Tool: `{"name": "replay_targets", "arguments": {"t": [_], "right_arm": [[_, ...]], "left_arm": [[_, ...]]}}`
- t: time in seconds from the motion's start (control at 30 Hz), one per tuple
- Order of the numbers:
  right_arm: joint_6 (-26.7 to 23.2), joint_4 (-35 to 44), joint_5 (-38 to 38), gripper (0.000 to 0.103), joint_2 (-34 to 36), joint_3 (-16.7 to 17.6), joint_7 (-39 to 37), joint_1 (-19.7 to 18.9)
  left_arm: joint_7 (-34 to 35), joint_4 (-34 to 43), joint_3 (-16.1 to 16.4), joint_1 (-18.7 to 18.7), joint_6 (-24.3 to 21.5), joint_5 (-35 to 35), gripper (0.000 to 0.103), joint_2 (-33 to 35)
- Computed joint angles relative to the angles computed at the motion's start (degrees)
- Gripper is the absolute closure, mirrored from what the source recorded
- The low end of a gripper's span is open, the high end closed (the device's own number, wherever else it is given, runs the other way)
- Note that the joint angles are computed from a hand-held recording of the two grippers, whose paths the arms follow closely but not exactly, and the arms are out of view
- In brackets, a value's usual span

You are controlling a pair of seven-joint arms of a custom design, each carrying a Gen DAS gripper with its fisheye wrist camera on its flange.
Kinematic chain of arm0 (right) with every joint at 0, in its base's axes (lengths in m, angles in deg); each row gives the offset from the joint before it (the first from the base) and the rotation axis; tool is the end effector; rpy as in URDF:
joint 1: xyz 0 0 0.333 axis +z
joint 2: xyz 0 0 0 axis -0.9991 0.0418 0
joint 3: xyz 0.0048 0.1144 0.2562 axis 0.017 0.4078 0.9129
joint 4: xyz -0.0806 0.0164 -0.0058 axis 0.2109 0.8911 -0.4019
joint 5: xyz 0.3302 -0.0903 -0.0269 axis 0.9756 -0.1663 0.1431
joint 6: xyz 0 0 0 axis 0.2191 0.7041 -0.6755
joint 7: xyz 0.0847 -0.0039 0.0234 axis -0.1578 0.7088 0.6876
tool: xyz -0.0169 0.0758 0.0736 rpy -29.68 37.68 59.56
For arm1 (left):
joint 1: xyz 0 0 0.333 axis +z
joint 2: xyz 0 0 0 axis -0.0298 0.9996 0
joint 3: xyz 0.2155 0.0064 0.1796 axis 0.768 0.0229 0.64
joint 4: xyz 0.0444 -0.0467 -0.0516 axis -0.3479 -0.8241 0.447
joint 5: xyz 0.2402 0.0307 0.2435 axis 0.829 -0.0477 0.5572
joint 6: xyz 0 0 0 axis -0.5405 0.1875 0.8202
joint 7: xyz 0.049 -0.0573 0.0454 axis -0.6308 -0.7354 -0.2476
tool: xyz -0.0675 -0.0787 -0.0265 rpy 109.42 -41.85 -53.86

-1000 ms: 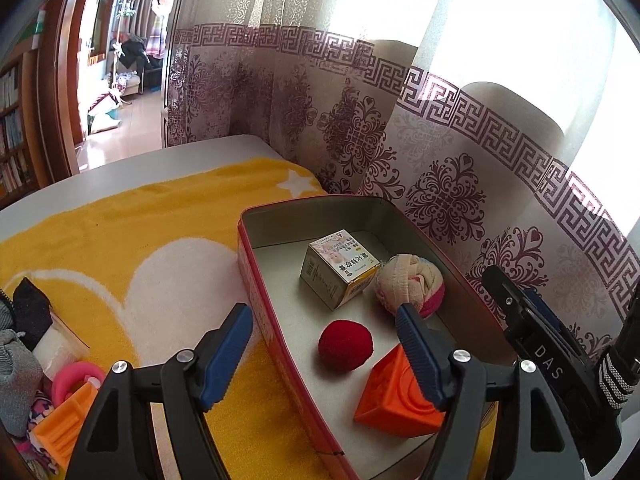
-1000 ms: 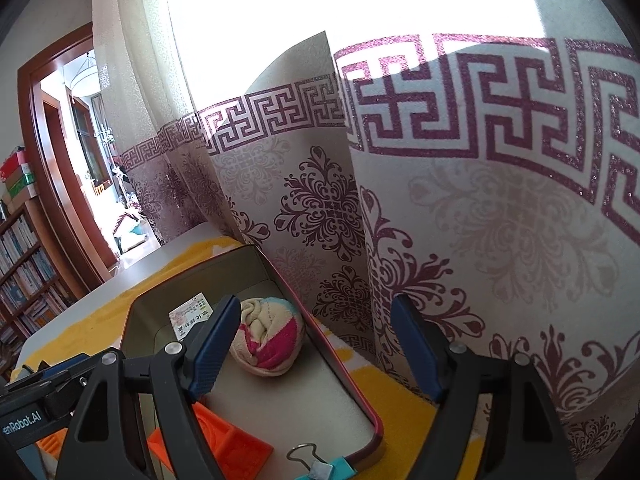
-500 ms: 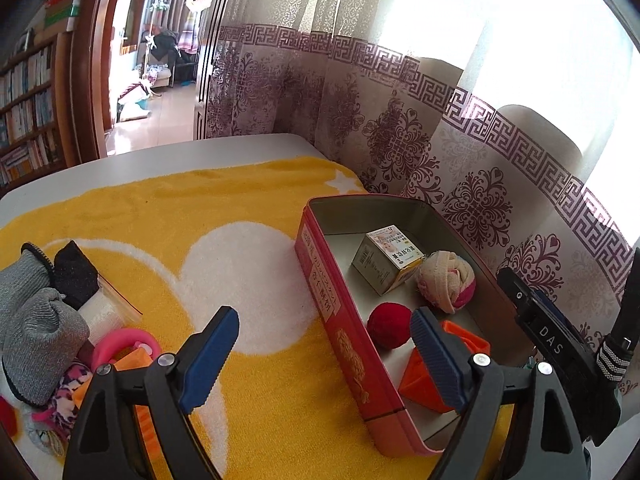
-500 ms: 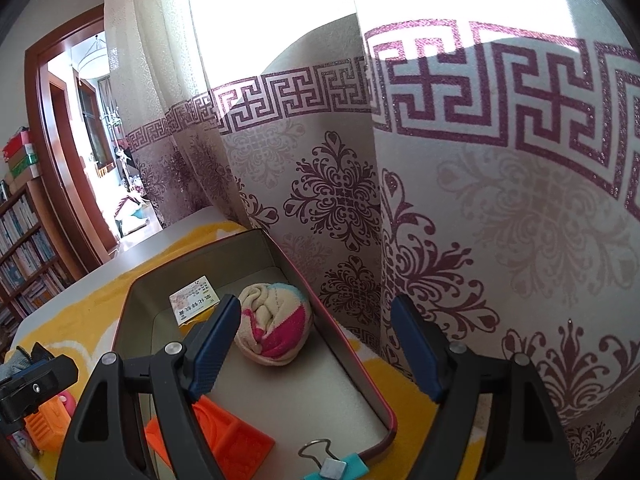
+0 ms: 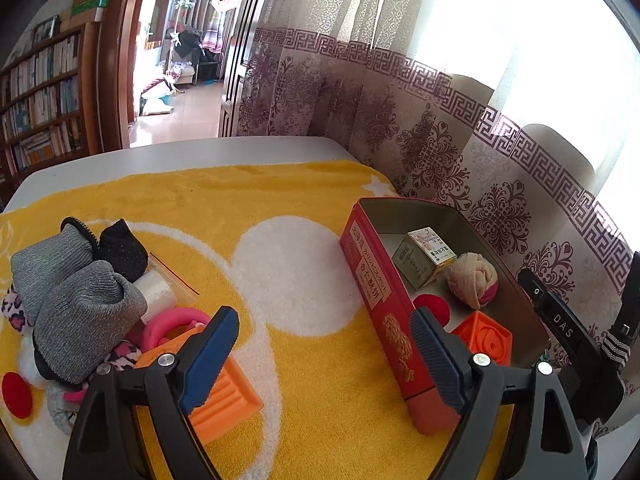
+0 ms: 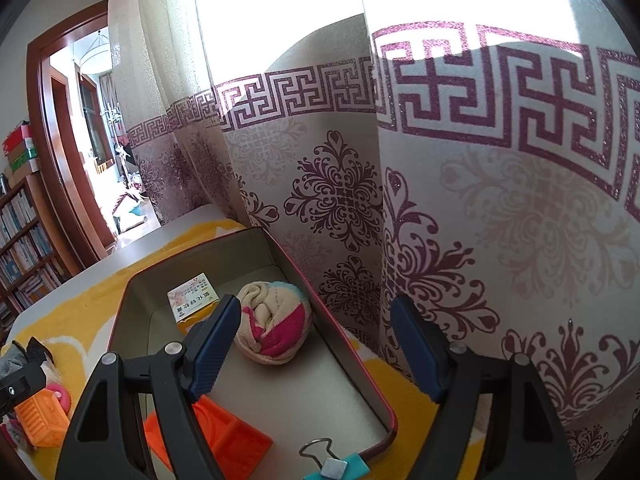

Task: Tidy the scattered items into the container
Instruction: 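Grasp a second red pompom ball with the left gripper while the right gripper grasps the orange ridged block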

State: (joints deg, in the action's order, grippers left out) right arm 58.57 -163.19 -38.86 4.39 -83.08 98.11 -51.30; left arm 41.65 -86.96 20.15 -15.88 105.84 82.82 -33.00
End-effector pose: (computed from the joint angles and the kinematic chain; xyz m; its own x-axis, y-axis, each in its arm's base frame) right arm 0.5676 0.3771 0.4858 -0.2413 -0.9606 -0.1375 -0.4924 0.2433 -0.8357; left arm 0.5603 -0.3051 0.5261 -0.1508 -0.9495 0.2753 -0.7309 -0.0804 -0.6778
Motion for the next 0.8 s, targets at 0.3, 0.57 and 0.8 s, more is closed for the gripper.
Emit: {"name": "replay_targets", "arguments": {"t": [0.3,0.57,0.8], "right_arm": [[0.77,-1.75,-3.45,0.023,-1.25,-0.59,3.15,0.75],[2.96,-0.42,-2.97,0.023,-0.88,1.02,-0.21,-0.04],[15.87,5.56,11.04,0.02,3.13,7.82,-17.76,-3.19]], "left_arm": [[-7.75,-13.47,3.22,2.11,6.73,4.04,0.014,-10.27],[-21.86,-25.61,6.5,6.82,10.3,14.98,0.014,-20.73],[-23.93,-33.42,8.26,10.19,10.32,13.91,0.014,-25.64]]}}
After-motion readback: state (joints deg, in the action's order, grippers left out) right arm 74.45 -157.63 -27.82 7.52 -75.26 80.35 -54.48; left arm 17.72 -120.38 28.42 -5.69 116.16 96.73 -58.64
